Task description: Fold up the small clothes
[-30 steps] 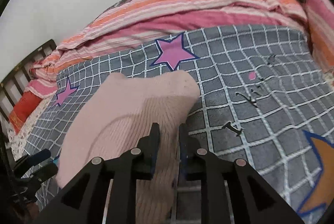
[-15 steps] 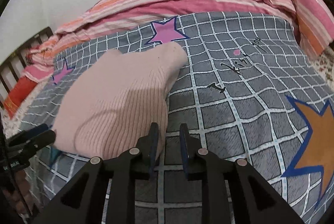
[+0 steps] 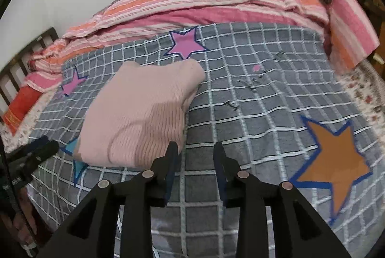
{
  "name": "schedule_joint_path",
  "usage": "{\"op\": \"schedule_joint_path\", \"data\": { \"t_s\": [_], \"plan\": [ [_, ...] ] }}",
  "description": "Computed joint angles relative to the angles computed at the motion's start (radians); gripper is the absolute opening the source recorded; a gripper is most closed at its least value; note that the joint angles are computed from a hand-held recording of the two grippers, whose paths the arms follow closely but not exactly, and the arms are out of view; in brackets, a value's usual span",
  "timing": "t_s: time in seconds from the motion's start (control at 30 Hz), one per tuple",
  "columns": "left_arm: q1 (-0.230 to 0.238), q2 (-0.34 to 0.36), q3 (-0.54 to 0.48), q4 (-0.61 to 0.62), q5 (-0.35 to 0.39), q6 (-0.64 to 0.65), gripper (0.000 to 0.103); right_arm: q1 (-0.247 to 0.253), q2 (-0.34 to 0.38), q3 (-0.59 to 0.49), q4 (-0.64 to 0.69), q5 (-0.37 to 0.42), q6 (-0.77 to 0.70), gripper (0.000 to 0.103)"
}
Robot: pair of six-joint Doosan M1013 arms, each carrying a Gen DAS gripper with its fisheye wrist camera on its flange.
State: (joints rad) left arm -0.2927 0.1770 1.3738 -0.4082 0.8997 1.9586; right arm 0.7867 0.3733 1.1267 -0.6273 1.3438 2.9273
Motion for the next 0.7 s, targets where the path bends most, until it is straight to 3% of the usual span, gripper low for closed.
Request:
{"op": "schedule_joint_path", "data": {
  "t_s": [0.07,0.17,0.33,0.7],
  "plan": [
    [-0.012,-0.017,0.003,0.038,-0.010,-0.029,0.076,0.008,0.004,-0.022,-0.009,0.040,-0.009,0.059],
    [-0.025,-0.047,0.017,0.073,-0.033,-0.052,0.084,0.027,-0.008,-0.028,-0.032,0.051,0.000,0.079],
    [-0.041,-0.089,0.031,0.122,-0.042,-0.072,0.089,0.063,-0.011,-0.057,-0.094,0.125,0.011,0.096],
    [-0.046,-0.140,0.060,0.160,-0.046,-0.121,0.089,0.109,-0.022,-0.081,-0.127,0.195,0.019,0.098]
  ]
}}
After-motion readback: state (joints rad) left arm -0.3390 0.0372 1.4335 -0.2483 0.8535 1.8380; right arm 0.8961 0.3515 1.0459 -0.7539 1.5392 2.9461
